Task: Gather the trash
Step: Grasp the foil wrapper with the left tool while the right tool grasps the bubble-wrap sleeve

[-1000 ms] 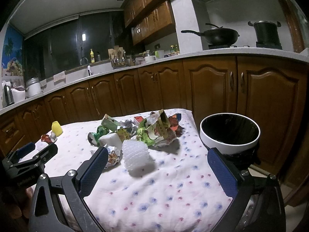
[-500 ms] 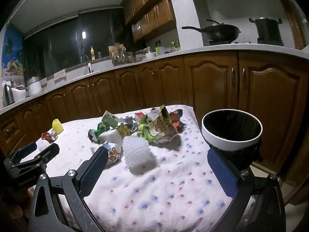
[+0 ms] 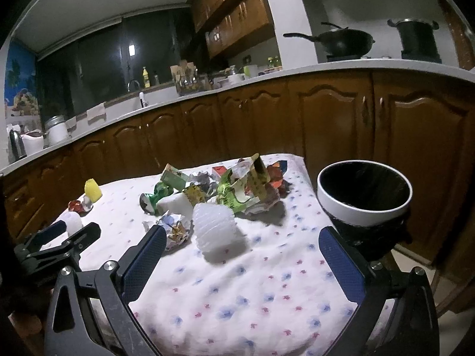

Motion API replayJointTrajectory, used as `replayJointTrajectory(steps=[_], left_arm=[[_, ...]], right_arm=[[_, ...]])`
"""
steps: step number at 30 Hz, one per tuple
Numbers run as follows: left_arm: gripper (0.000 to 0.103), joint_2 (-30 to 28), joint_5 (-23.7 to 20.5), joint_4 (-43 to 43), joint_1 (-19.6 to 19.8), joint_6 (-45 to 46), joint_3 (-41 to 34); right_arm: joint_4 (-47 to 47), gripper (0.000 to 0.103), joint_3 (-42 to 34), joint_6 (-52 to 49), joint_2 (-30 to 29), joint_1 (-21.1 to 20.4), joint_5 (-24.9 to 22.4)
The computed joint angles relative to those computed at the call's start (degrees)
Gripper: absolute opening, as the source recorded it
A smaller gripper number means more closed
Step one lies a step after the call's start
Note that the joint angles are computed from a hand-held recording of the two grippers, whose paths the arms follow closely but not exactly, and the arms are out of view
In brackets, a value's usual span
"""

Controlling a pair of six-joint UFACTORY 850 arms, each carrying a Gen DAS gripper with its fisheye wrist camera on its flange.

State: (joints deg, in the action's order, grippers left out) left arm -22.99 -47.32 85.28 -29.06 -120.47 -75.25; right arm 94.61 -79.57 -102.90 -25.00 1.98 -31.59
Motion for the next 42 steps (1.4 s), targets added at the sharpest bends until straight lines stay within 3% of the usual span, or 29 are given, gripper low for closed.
replayJointTrajectory(steps=[4, 6, 11, 16, 21, 23, 24, 26, 28, 31, 42], left_arm=[[0.102, -0.74, 4.80, -2.11, 1.87, 2.24, -0.83], [0.097, -1.22, 7.46, -3.39, 3.04, 3.50, -1.48], [0.087, -3.52, 13.91, -9.53, 6.06, 9.82, -4.53], [0.075, -6.47, 17.31, -17.56, 7.93, 18.94, -8.39], [0.071, -8.76, 20.99, -25.68, 10.00, 26.55, -11.28], [0.066, -9.44, 22.86, -28.74, 10.76, 29.32, -12.13], [0.058, -9.67, 23.33, -30.32, 11.04, 30.90, -12.47], [0.045, -10.30, 23.85, -33.16, 11.39, 33.69, -13.22], [0.022, -10.31, 25.24, -34.92, 11.72, 35.26, -13.05], [0.011, -9.87, 25.33, -33.11, 11.34, 34.13, -12.82], [0.002, -8.85, 26.87, -28.22, 8.48, 33.45, -14.21]], right_arm=[[-6.96, 0.102, -2.99, 6.71, -2.33, 0.32, -2.18], [-10.94, 0.100, -5.10, 10.58, -3.93, 0.74, -3.55], [-20.89, 0.086, -11.50, 21.31, -8.85, 2.21, -5.82], [-28.62, 0.078, -18.07, 29.87, -13.82, 3.66, -7.04], [-35.16, 0.069, -24.71, 38.47, -18.67, 4.18, -8.77], [-36.16, 0.064, -27.37, 40.77, -20.56, 3.94, -10.78], [-36.46, 0.063, -28.71, 41.74, -21.50, 3.90, -11.80], [-36.99, 0.044, -30.38, 42.61, -22.63, 3.80, -13.37], [-37.12, 0.034, -30.47, 42.05, -22.78, 3.80, -14.28], [-36.25, 0.015, -29.59, 40.37, -22.15, 3.64, -14.93], [-30.04, 0.010, -25.07, 35.41, -17.71, -0.67, -15.86]])
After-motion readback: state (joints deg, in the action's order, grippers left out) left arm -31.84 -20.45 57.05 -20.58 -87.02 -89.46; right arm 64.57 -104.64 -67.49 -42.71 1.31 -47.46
